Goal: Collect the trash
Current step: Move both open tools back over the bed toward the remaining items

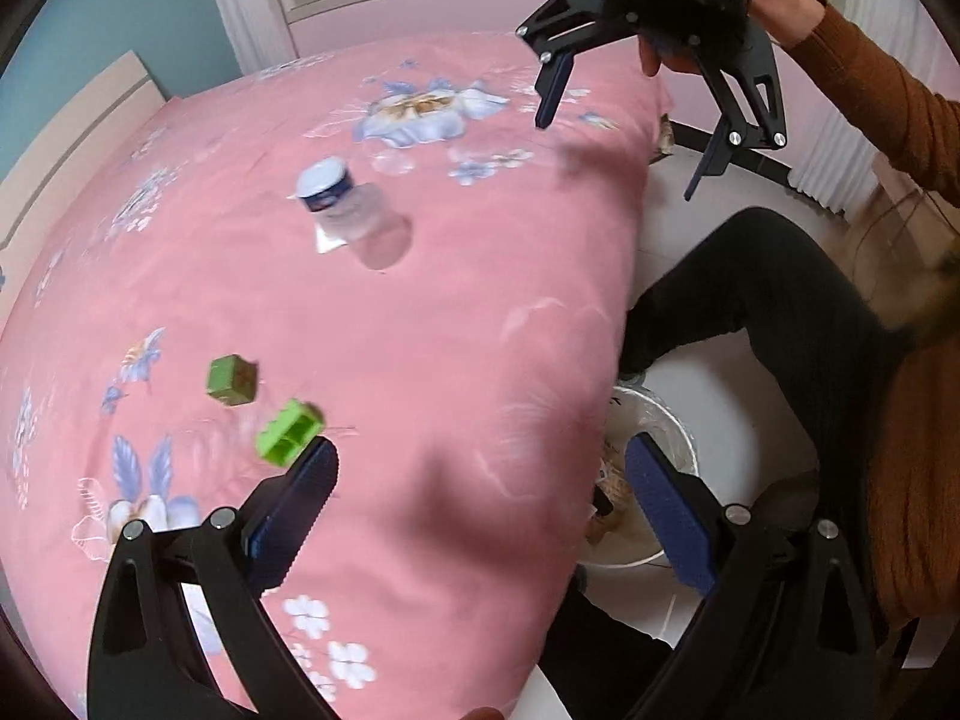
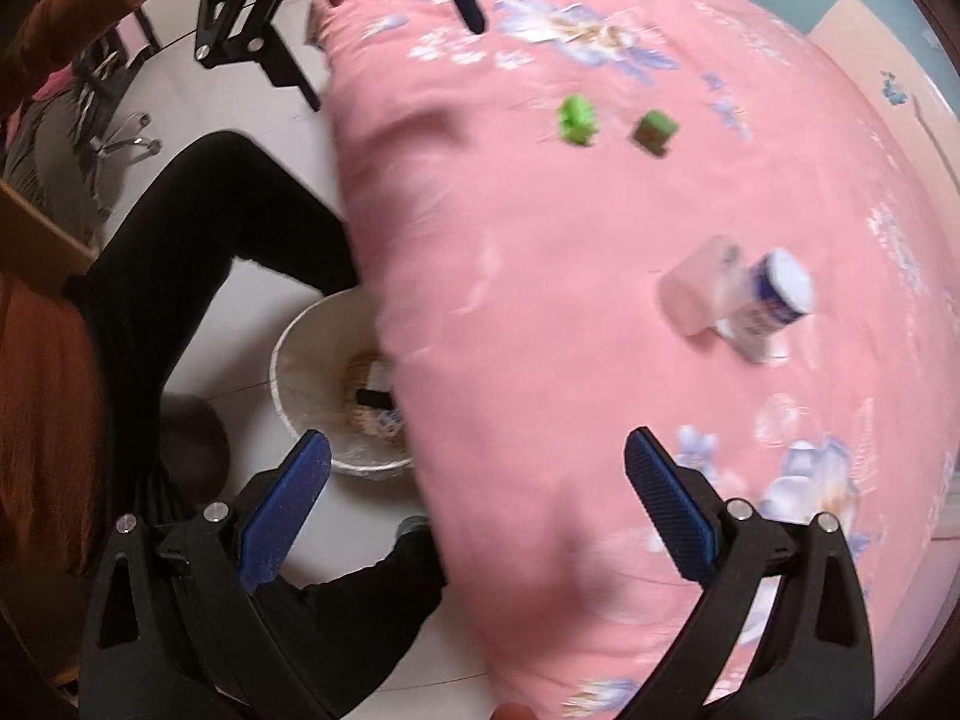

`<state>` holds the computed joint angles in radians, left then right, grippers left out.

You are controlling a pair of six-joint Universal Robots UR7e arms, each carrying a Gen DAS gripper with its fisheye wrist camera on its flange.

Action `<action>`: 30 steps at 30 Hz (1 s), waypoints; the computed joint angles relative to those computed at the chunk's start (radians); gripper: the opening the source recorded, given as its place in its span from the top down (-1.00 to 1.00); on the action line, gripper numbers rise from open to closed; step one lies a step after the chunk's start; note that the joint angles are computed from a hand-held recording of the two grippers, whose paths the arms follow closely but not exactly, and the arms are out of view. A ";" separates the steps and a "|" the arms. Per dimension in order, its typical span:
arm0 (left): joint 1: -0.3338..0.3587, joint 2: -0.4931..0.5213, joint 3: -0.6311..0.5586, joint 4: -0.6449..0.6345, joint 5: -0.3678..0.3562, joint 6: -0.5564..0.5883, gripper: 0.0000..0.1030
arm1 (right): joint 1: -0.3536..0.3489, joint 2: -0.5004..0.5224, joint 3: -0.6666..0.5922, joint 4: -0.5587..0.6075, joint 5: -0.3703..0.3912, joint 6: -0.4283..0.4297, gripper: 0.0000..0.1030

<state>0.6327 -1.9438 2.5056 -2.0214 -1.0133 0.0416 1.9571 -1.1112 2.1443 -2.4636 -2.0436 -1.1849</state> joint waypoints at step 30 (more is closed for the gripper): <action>0.390 0.274 -0.212 -0.155 -0.068 0.318 -0.90 | -0.087 0.235 -0.259 0.035 0.056 0.100 -0.87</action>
